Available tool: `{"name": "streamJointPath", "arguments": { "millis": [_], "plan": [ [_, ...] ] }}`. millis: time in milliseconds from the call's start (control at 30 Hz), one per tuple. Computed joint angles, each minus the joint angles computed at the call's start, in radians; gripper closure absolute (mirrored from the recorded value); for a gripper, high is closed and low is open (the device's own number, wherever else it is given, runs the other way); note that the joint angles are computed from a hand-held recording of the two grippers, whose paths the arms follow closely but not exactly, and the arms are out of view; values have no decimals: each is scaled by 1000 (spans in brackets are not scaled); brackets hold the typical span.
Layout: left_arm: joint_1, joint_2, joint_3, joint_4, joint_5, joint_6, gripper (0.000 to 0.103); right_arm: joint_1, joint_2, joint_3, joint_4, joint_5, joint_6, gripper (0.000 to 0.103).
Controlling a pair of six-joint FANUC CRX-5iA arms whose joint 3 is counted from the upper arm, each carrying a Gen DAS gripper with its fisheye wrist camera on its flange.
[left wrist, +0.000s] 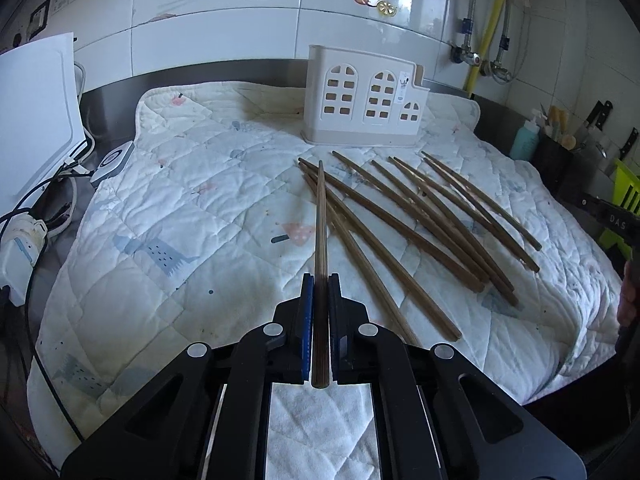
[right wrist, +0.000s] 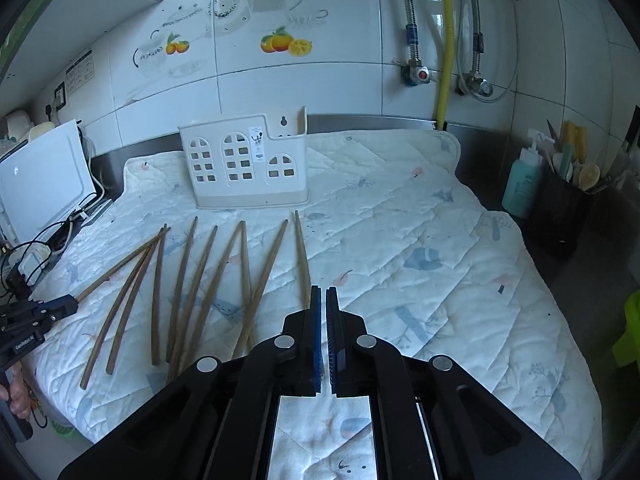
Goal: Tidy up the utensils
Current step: 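Lift the left tool's chopstick toward the white holder while the right tool carries its own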
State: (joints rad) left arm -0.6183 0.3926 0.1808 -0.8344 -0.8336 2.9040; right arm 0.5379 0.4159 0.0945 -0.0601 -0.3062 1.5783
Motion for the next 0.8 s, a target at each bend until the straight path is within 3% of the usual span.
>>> {"name": "streamJointPath", "arguments": {
  "millis": [167, 333, 533, 800],
  "plan": [
    [-15, -17, 9, -39, -18, 11, 98, -16, 43, 71, -120, -96, 91, 99],
    [-15, -27, 15, -55, -20, 15, 98, -18, 107, 148, -159, -179, 127, 99],
    [2, -29, 14, -41, -5, 12, 98, -5, 144, 165, -72, -163, 54, 99],
    [9, -30, 17, -39, -3, 7, 98, -12, 152, 173, -84, -157, 74, 98]
  ]
}}
